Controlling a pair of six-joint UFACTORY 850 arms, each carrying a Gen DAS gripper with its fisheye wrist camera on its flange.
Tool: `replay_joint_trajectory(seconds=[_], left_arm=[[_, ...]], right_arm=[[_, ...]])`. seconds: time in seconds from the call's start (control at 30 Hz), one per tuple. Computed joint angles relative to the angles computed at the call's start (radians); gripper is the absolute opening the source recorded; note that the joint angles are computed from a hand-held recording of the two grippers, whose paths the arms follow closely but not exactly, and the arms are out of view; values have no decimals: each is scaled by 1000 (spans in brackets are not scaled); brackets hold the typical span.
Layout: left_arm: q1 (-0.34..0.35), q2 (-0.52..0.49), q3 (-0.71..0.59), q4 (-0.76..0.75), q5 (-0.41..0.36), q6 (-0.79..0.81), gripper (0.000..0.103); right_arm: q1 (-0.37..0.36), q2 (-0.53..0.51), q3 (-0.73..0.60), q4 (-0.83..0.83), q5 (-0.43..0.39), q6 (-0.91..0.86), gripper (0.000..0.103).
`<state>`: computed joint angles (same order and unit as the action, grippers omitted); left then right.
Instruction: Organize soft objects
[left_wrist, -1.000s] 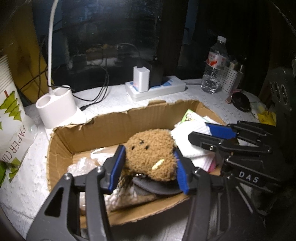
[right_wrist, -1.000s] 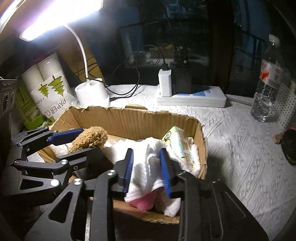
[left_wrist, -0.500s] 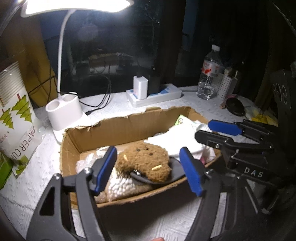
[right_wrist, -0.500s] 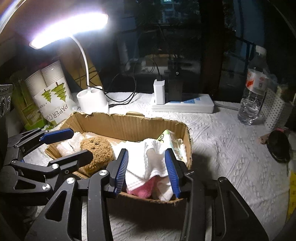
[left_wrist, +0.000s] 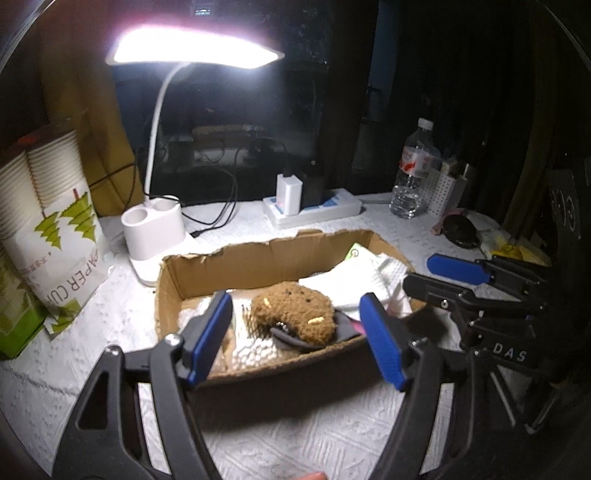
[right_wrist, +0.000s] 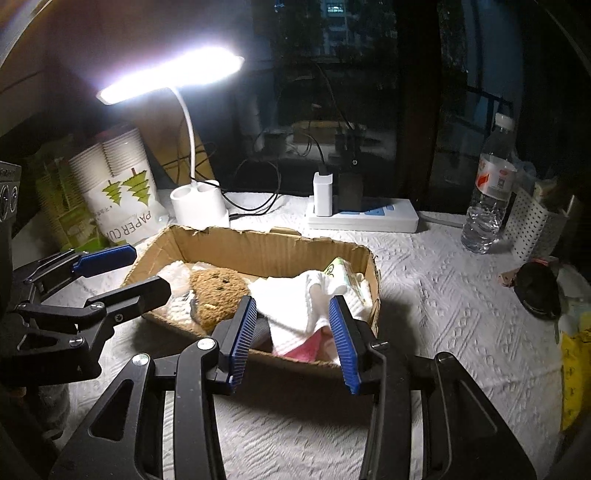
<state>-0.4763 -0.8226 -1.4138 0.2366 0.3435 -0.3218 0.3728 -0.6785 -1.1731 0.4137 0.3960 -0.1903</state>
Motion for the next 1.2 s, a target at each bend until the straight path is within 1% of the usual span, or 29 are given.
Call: replay_joint_trajectory(seconds=[0.87, 0.97, 1.03, 1.1, 1.13, 1.17, 1.2], left_arm=[[-14, 237, 325, -135, 219, 120, 73], [-18, 265, 357, -152, 244, 130, 75], [-18, 286, 382, -151, 265, 129, 79], [-20, 311, 409, -148, 289, 132, 81], [-20, 322, 420, -149, 298, 135, 83], [-21, 335, 434, -148, 309, 137, 84], [-20, 349, 448, -147, 321, 137, 88]], right_arm=[[110, 185, 214, 214, 152, -148, 44], [127, 215, 244, 240, 179, -167, 44], [138, 234, 260, 255, 195, -178, 44], [148, 253, 276, 273, 210, -190, 44], [153, 261, 283, 281, 220, -193, 48], [159, 271, 292, 287, 232, -193, 55], [165, 282, 301, 291, 243, -191, 59]])
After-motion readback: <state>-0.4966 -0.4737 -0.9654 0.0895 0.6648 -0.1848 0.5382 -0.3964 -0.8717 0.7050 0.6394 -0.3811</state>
